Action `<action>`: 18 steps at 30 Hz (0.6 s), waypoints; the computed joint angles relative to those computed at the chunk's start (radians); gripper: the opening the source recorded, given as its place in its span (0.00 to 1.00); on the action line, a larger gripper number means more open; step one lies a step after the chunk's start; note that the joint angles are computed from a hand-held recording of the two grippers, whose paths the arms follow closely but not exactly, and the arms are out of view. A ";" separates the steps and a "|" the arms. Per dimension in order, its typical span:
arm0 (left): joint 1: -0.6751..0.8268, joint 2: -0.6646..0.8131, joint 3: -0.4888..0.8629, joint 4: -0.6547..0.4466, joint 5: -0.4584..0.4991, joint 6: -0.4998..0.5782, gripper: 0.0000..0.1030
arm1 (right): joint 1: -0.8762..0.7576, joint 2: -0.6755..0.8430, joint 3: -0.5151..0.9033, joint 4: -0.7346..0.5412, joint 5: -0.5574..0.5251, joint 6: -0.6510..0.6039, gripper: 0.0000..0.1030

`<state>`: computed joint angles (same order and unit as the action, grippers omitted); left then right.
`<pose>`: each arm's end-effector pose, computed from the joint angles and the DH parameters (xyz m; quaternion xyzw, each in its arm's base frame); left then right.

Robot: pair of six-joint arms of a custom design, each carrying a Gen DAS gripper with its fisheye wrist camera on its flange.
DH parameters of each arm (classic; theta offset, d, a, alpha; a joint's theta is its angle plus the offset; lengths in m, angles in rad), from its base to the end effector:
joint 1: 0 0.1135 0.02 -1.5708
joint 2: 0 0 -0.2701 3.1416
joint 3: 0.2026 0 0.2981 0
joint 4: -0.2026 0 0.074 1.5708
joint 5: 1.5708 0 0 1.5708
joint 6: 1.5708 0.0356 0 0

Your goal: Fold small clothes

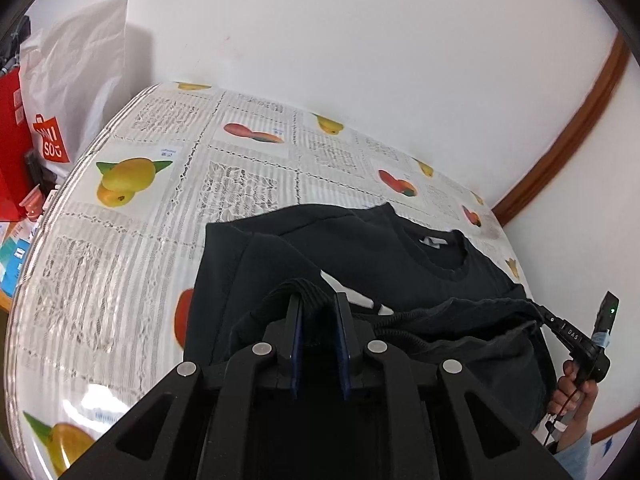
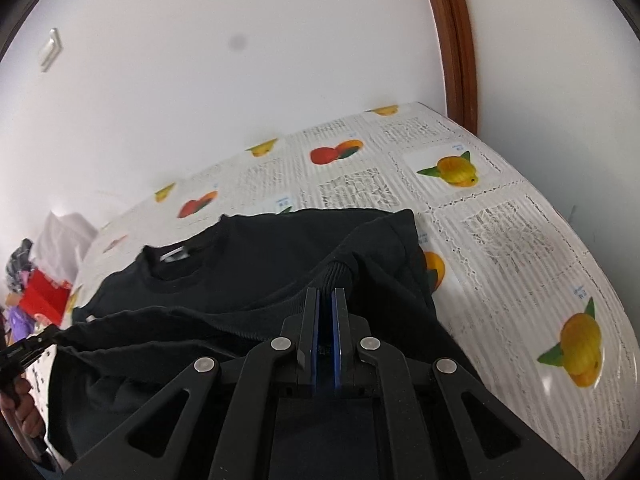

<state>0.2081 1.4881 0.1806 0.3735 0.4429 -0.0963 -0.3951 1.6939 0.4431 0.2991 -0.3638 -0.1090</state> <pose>0.1937 0.0253 0.0310 -0.0725 0.9263 -0.1912 0.3166 0.2487 -0.0900 0.0359 0.0790 0.9350 0.0921 0.3331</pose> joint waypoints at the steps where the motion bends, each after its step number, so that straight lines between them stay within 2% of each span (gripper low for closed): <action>1: -0.002 0.010 0.013 -0.007 -0.004 -0.006 0.16 | 0.011 0.009 0.009 0.005 0.018 0.014 0.08; 3: 0.013 -0.006 0.029 -0.059 0.020 0.003 0.17 | 0.024 -0.004 0.025 -0.027 0.033 0.032 0.10; 4: 0.023 -0.026 0.027 -0.076 0.034 0.014 0.22 | 0.020 -0.029 0.020 -0.040 0.017 0.032 0.11; 6: 0.046 -0.117 -0.009 -0.098 0.035 0.041 0.36 | 0.013 -0.088 -0.001 -0.056 0.000 0.015 0.17; 7: 0.054 -0.171 -0.028 -0.115 0.029 0.056 0.49 | 0.010 -0.132 -0.019 -0.063 0.002 -0.003 0.21; 8: 0.066 -0.225 -0.044 -0.140 0.034 0.081 0.53 | 0.009 -0.167 -0.032 -0.076 0.005 -0.018 0.23; 11: 0.094 -0.312 -0.060 -0.221 0.054 0.156 0.53 | -0.011 -0.273 -0.071 -0.131 -0.034 -0.091 0.34; 13: 0.097 -0.312 -0.065 -0.231 0.051 0.193 0.53 | -0.020 -0.314 -0.094 -0.150 -0.052 -0.130 0.42; 16: 0.073 -0.219 -0.058 -0.166 0.012 0.213 0.53 | -0.017 -0.310 -0.116 -0.138 -0.046 -0.185 0.47; 18: 0.030 -0.111 -0.030 -0.098 -0.045 0.198 0.53 | 0.006 -0.244 -0.102 -0.111 -0.008 -0.207 0.50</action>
